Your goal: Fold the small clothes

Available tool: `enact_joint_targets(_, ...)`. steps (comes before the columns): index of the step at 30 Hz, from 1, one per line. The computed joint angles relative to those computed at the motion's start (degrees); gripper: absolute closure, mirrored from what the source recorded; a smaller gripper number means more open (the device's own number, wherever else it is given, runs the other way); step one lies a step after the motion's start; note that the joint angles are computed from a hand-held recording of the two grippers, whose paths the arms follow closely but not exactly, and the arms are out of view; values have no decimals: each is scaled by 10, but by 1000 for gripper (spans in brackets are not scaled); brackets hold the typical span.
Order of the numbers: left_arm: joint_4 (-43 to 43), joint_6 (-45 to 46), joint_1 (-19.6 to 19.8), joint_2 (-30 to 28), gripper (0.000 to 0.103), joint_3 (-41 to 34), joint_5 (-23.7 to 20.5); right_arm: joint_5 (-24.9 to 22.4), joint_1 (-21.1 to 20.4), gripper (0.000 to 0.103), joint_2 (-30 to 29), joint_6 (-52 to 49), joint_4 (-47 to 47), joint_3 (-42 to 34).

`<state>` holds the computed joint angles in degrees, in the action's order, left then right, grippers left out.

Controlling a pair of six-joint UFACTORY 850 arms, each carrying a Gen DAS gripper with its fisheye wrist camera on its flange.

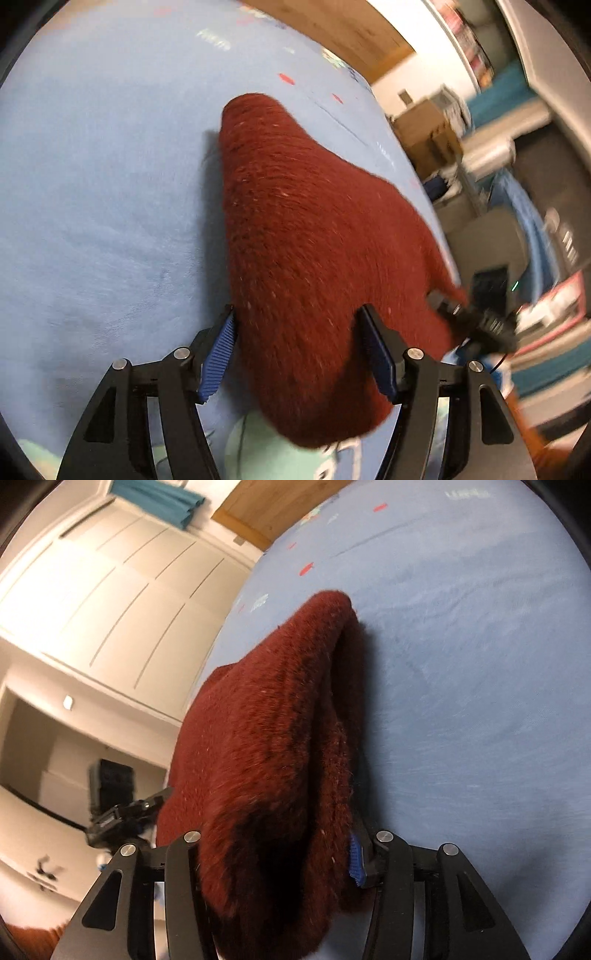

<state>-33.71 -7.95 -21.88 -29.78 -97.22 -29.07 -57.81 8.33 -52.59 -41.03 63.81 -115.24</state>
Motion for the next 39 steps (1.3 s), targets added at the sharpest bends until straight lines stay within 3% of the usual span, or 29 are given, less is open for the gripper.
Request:
enact_joint_targets(8, 228, -147, -56, 5, 40, 4, -8, 23, -15, 52, 25, -10, -7, 36)
enact_joint_targets(11, 264, -172, -64, 4, 36, 23, 5, 42, -11, 47, 19, 11, -33, 44)
enact_joint_targets(22, 358, -266, -81, -13, 36, 1, -5, 76, -20, 46, 65, 5, -7, 104)
enact_joint_targets(28, 448, -374, -97, -28, 37, -39, -35, 127, -10, 45, 85, 61, -78, 123)
enact_joint_targets(35, 583, -515, -132, 5, 37, -18, -65, 182, 6, 45, 133, 125, -148, 151)
enact_joint_targets(39, 651, -585, -162, 25, 37, -1, -105, 219, 10, 45, 186, 126, -164, 212)
